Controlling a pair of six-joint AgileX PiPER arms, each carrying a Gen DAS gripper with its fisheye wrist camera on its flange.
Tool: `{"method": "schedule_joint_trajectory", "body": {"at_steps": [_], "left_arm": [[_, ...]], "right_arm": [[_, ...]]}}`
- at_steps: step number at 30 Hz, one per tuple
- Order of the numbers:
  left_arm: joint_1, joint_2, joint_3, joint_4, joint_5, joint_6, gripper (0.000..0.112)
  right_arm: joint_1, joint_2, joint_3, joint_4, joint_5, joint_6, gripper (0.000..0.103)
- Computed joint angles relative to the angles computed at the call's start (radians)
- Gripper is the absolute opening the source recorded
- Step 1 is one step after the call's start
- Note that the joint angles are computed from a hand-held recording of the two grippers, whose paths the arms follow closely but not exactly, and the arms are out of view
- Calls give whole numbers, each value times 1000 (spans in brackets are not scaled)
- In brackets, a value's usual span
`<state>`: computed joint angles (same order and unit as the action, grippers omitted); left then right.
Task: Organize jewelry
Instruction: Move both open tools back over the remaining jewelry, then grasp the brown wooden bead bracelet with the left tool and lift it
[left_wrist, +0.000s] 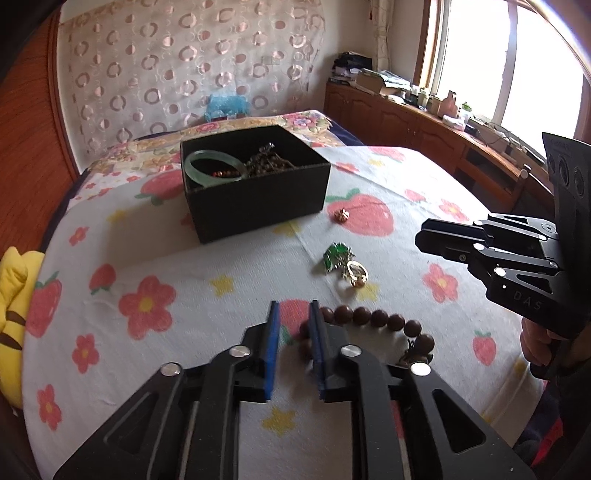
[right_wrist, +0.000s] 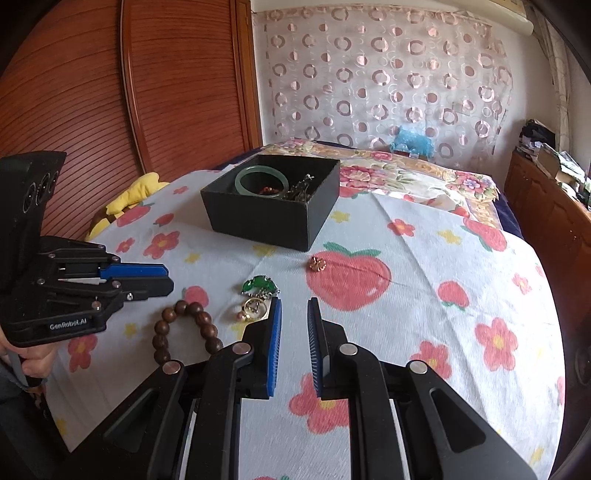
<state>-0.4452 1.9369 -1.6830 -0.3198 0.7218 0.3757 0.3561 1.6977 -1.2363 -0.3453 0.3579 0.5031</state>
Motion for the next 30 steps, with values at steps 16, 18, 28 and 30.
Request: {"method": "schedule_joint_trajectory", "body": {"at_steps": [16,18,28,30], "left_arm": [[-61,55,-37,120,14,-99,27],[-65,52,-30,131,4,-102,27],[-25,-11,40,50,-28,-31,12],[-12,-40,64,18,-42,-11,12]], "right_arm": [[4,18,-1,-64,22,80,16],[2,20,-3,-46,22,66,16],[-4,35,-20,-11,38,36,16],[-3,41,-28,-8,43,31,16]]}}
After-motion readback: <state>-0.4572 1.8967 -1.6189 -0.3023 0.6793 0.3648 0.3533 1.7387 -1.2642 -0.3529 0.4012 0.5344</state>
